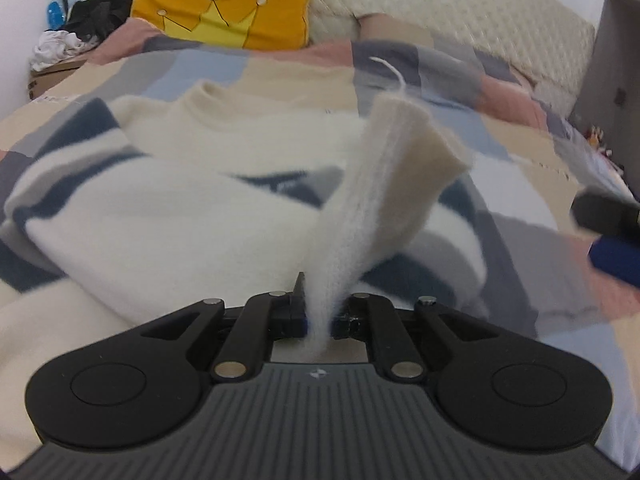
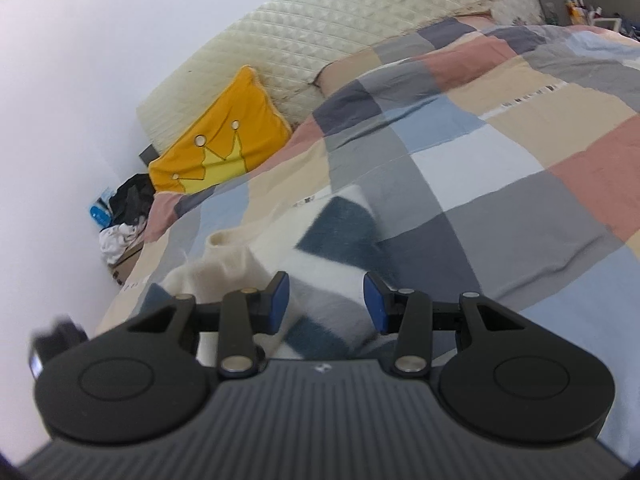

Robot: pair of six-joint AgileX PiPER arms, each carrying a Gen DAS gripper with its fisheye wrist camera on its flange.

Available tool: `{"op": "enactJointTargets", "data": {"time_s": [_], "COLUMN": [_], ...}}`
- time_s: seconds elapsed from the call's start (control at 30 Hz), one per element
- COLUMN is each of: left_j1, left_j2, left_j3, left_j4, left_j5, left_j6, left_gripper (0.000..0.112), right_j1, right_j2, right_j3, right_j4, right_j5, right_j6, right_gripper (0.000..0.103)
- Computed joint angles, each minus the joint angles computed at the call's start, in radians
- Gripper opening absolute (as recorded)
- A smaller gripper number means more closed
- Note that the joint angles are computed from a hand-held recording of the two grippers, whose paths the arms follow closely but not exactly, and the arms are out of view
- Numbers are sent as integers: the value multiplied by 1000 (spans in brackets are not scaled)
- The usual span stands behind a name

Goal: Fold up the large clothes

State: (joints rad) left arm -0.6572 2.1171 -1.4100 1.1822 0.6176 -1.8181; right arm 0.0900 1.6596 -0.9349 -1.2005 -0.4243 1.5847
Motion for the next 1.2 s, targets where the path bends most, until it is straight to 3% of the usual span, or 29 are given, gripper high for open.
{"op": "enactJointTargets", "data": {"time_s": [0.13,0.2,0.37,0.5,0.8,0.9,1.1,1.2], "left_j1": [23,35,5,-40,-78,-62,51,93], "left_j2": [-33,-94,-263,-391,-663,-725,-814,-834], "left_j3": [47,87,200,324,594,664,764,785], "left_j4": [10,-40,-123,-116,-79,-70,-108,-142], "left_j5": [-56,-81,-94,-72,66,80,-5,-35], "left_j6": [-1,61,89,57,-90,-91,-18,62], "left_gripper": [13,31,45,46,46,46,46,46], "right_j1": [-24,-34,-59,-57,-7,64,207,258], "right_j2": [17,34,37,25,-7,-30,21,52], "right_j3": [-7,-17,-5,4,14,39,17,4], "right_j4": [10,6,28,66,22,71,163,325], "right_j5": [-21,-39,-79,-75,-60,-8,138,190], "right_j6": [11,26,42,-3,-37,-160,-343,-552], "right_gripper": [45,45,45,45,45,45,44,36]}}
